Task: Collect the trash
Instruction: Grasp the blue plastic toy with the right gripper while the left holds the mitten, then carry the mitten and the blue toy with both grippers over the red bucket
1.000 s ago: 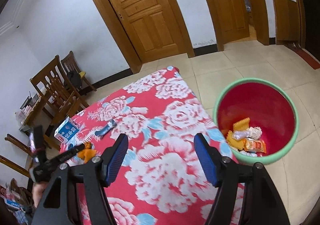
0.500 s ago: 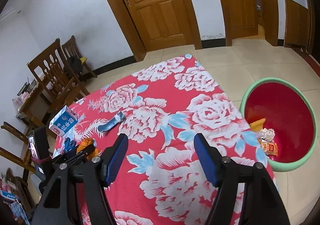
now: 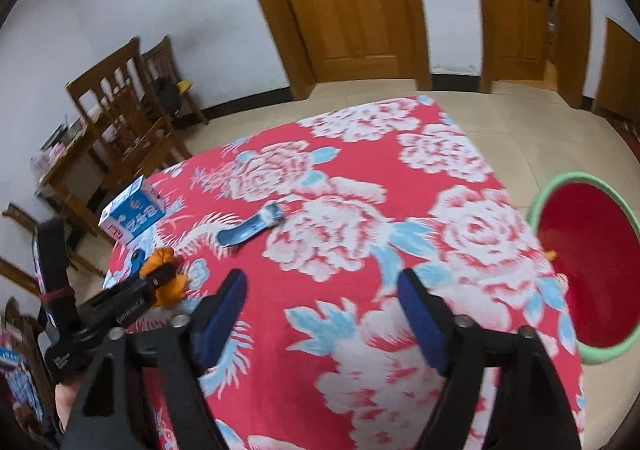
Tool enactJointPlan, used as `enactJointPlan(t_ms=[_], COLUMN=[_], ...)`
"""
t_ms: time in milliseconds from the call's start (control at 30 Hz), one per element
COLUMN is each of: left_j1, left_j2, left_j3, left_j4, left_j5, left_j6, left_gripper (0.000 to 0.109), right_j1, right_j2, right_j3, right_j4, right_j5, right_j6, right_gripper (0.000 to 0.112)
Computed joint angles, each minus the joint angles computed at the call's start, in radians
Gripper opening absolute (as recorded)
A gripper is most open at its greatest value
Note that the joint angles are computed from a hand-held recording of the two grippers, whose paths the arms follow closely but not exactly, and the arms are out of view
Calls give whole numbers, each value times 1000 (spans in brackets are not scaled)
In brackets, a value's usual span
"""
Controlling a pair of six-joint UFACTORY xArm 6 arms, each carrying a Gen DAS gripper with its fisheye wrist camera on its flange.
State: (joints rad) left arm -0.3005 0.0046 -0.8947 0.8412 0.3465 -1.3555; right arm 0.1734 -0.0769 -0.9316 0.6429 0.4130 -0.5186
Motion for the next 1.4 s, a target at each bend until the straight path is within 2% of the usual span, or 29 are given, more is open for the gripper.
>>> enactJointPlan(t_ms=[67,133,200,233,367,633,767,967,1033,1067,1100,1167,1200,1267,1300,1400], left_j1=[5,7,8,9,14,21,38,55,57,57,57,57,58,54,52,46], left_j2=[-11,-22,-27,-27,-32,-56,-64,-64,-65,-65,-65,-68,-73,-74,-71,-65], left_j3=[5,9,11,11,18,38,56,72,73,73,72,74,78,76,72,65], left_j4=[49,100,140,152,169,213,212,185,191,193,196,200,203,217,225,237], left_j5=[24,49,63,65,58,59,22,-26,-27,-25,-23,-19,-17,-6,-1,16], left_j6=[-48,-97,-134,-144,-159,-204,-230,-223,-233,-237,-242,-247,-250,-261,-268,-276], left_gripper=[36,36,36,36,36,36,36,36,36,36,36,36,36,36,36,36], right_j1=[20,45,73,87,121,135,141,144,153,158,161,165,168,171,173,169], right_j2=[24,47,74,90,165,275,325,381,382,381,379,374,371,360,358,347], right_j3=[-19,-33,-51,-63,-117,-203,-251,-303,-293,-281,-273,-257,-253,-251,-250,-249], right_j4=[19,31,82,112,87,-9,-68,-85,-140,-220,-258,-304,-281,-176,-145,-60], right_j5=[-6,-30,-54,-64,-75,-77,-56,-41,-78,-108,-126,-158,-161,-141,-135,-100], right_j6=[-24,-38,-95,-135,-153,-85,-39,6,40,94,120,144,118,18,-9,-87], right_gripper=[85,90,103,103,103,103,103,103,97,88,74,57,47,39,30,22])
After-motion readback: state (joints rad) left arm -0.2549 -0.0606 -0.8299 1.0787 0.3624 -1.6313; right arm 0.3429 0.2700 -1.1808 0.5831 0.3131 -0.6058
